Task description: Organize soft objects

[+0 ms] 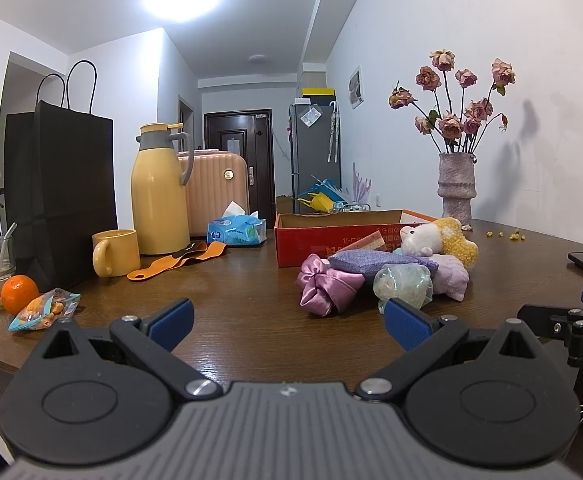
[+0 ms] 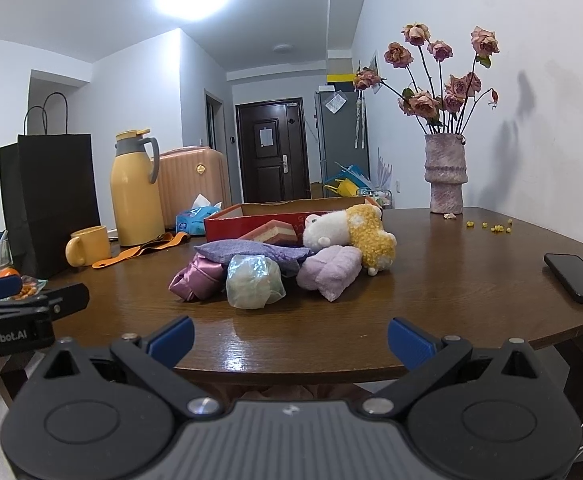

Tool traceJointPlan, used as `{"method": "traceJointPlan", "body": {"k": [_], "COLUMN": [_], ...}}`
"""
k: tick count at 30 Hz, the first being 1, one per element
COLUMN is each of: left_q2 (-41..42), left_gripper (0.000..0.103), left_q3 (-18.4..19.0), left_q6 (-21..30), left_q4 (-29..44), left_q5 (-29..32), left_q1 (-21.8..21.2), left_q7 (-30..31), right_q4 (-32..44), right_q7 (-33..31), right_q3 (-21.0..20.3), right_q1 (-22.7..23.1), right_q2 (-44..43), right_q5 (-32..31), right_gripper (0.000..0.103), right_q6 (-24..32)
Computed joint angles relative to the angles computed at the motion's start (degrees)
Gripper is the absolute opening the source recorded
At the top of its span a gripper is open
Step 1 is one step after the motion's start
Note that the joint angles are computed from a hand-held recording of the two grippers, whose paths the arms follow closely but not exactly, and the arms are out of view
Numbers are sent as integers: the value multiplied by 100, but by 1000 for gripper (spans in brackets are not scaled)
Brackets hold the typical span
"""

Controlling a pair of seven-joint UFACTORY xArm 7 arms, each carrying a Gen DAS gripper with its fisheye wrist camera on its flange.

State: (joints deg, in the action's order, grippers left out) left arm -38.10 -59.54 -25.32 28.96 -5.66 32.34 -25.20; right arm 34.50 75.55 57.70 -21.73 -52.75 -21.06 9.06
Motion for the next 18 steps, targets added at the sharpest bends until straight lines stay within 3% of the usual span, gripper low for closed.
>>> {"method": "traceJointPlan", "body": {"k": [4,10,15,18], "left_q2": [24,377,1326,2242], "left_gripper": [103,103,103,103], "left_q3": [-19,-397,-822,-1219], "left_q6": [34,194,263,388], "left_q4": [11,363,1091,1757], "left_q5": [4,148,509,611], "left_q1": [29,572,1225,1639], "left_q7": [8,-7,255,595], "right_q4": [-26,85,149,486], "right_q7": [67,-64,-344,-857], "right_q3": [32,197,183,-21], "right_q1": [-29,-439,-1022,-1087], "right_q2": [-11,47,628,1524], "right_q5": [15,-118,5,64], "right_gripper": [103,103,103,103], "right_q6": [-53,-269,-1267,-1228]}}
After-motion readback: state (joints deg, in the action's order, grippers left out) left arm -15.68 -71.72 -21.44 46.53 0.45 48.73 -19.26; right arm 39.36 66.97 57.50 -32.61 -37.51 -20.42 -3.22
